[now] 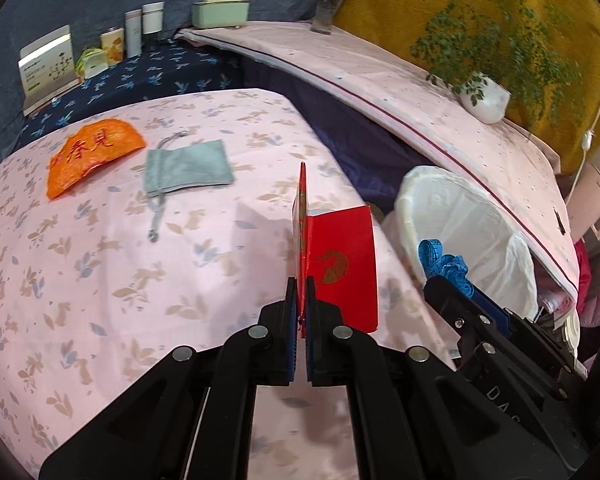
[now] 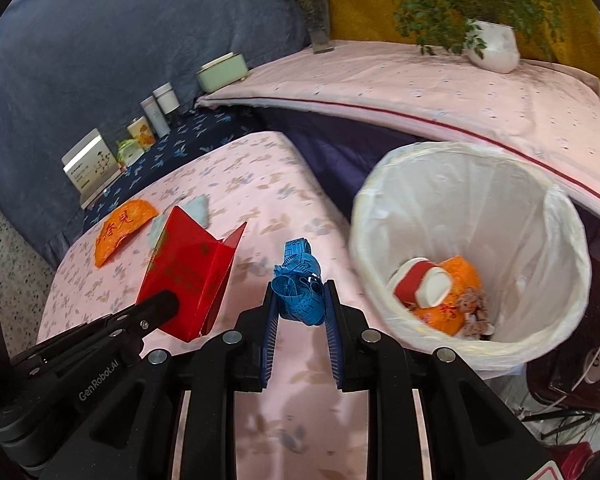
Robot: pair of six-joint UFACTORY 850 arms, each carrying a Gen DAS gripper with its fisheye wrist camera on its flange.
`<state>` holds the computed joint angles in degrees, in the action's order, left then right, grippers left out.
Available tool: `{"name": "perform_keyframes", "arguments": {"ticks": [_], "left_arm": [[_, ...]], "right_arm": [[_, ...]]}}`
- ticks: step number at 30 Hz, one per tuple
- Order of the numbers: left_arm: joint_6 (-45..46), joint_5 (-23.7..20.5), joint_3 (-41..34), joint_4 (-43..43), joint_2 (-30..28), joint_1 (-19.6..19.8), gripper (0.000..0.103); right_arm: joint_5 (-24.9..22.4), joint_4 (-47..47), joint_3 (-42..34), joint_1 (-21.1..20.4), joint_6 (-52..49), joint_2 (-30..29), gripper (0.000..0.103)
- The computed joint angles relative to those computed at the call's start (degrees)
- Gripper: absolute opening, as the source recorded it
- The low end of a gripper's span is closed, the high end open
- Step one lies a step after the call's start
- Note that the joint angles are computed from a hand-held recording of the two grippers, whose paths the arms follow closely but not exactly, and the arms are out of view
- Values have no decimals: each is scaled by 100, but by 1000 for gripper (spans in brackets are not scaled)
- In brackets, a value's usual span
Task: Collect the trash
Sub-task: 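Carry the envelope and blue cloth over the bin and open both tools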
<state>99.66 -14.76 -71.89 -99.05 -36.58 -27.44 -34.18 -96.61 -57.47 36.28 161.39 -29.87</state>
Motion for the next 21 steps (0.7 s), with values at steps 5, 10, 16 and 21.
{"name": "perform_keyframes", "arguments": {"ticks": [5,10,16,21], "left_arm": [[-12,11,-35,47,9,-260,2],[-315,-25,-170,375,-59,-493,2],[-570,-39,-390,706,-188,-768,2],[-904,-65,-593,1092,-326,-945,3]], "right_arm": [[-143,-55,489,-48,383,288,21],[-208,-141,897,-142,777,493,21],[-235,-260,1268,-285,1160,655,21],[-239,-412,1494,-409,1463,739,21]]}}
